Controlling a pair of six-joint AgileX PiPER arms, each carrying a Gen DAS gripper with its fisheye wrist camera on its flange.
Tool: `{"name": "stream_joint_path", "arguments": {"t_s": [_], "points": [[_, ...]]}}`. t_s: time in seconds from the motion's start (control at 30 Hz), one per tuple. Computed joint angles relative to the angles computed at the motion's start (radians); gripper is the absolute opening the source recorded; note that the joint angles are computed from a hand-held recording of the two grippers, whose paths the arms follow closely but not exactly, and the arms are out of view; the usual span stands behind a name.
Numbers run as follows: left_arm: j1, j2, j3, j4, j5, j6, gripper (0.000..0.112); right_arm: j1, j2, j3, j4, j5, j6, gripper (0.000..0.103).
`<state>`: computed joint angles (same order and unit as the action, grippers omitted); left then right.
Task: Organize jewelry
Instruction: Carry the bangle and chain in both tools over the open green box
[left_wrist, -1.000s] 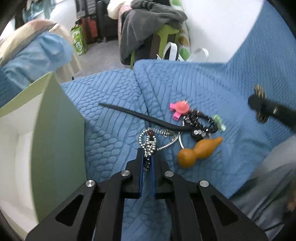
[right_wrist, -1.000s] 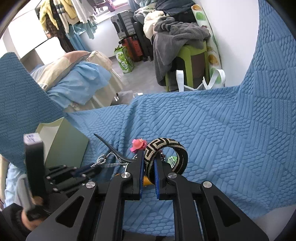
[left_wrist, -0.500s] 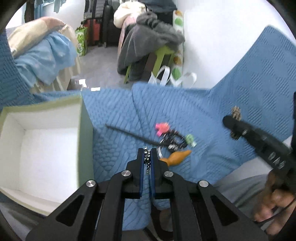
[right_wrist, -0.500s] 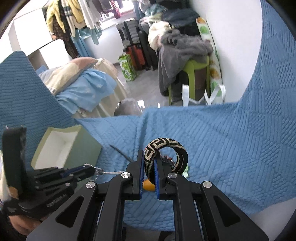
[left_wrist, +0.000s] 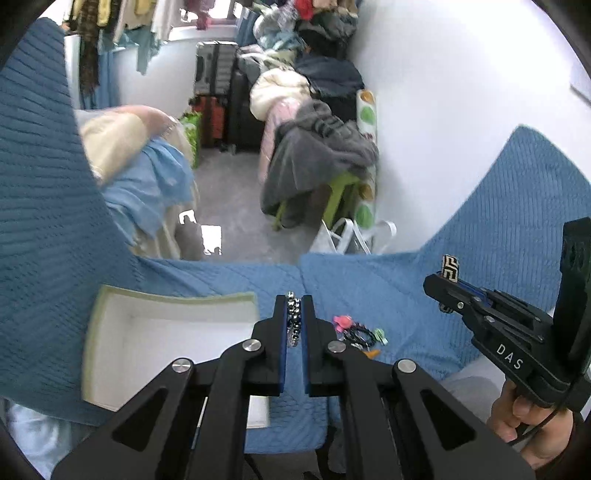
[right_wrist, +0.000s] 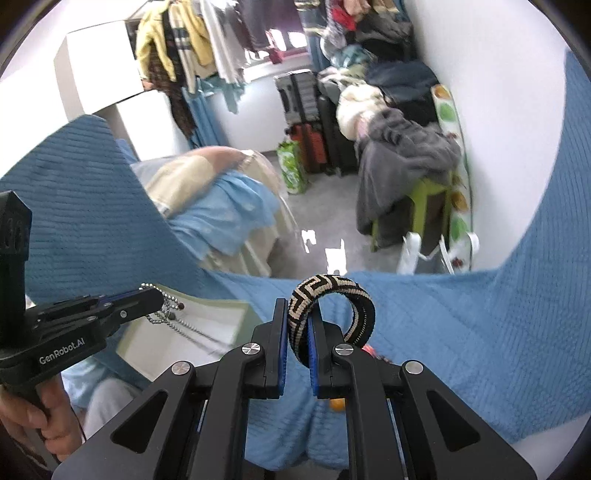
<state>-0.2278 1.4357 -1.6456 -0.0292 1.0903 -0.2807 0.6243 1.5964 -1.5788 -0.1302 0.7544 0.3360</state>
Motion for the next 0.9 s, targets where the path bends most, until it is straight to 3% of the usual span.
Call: {"name": "stream_joint_path", "arguments": {"t_s": [0.27, 0.5, 0.9], "points": [[0.206, -0.024, -0.039, -0.108, 0.053, 0.181, 0.006, 0.144, 0.099, -0.2, -0.088, 0.077, 0.114, 0.008], [0.318, -0.058, 0.117, -0.158, 0.033, 0.319, 0.006, 0.233, 0.242, -0.265, -0.099, 0.079, 0.186, 0.008], [0.497, -0.043, 0.397, -0.278, -0.071, 0.509, 0.006, 0.29, 0.459, -0.289, -0.063, 0.105, 0.223, 0.008]]}}
